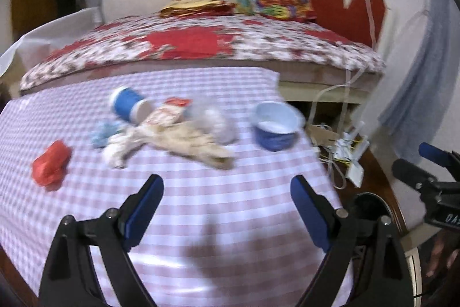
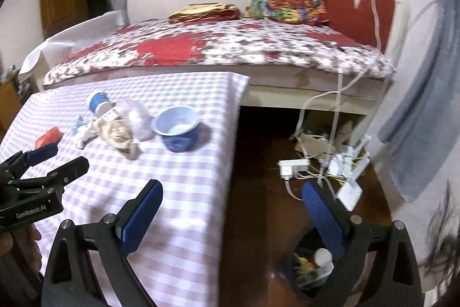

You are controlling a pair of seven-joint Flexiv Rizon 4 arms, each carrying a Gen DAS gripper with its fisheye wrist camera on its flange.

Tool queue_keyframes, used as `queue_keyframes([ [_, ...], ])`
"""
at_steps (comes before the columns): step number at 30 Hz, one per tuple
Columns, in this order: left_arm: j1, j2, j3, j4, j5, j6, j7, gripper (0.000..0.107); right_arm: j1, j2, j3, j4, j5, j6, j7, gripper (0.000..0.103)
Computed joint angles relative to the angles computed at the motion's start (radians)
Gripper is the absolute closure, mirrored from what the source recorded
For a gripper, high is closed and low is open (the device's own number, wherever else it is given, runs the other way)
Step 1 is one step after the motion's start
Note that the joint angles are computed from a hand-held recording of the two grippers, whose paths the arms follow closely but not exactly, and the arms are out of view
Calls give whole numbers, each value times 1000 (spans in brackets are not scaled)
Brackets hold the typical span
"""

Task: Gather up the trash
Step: 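Move both tools back over the table, then grasp the red plastic bag with the left tool while the right tool grasps the beige cloth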

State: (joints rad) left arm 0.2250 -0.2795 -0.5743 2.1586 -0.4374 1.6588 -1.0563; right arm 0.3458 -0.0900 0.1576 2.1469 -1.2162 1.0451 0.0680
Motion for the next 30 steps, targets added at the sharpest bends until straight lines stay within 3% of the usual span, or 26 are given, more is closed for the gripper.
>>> queue_keyframes([
  [8,140,-17,11,2,16,39,-34,16,87,-218,-44,-227,46,142,-149,4],
  [11,72,-42,171,-41,53,12,-69,16,129,-307,-60,-325,124,146,-277,4],
  [13,50,-59,236,-59,59,3,-82,16,149,-372,-57,-396,201,134,-377,5],
  [18,-57,-136,435,-140,100,-17,-133,17,185,-475,-69,-507,347,76,-538,19],
  [20,-75,-171,478,-180,114,-31,-144,20,196,-499,-83,-531,391,69,-573,22],
  [30,-104,-290,556,-332,138,-125,-189,25,238,-596,-125,-640,579,42,-749,36],
])
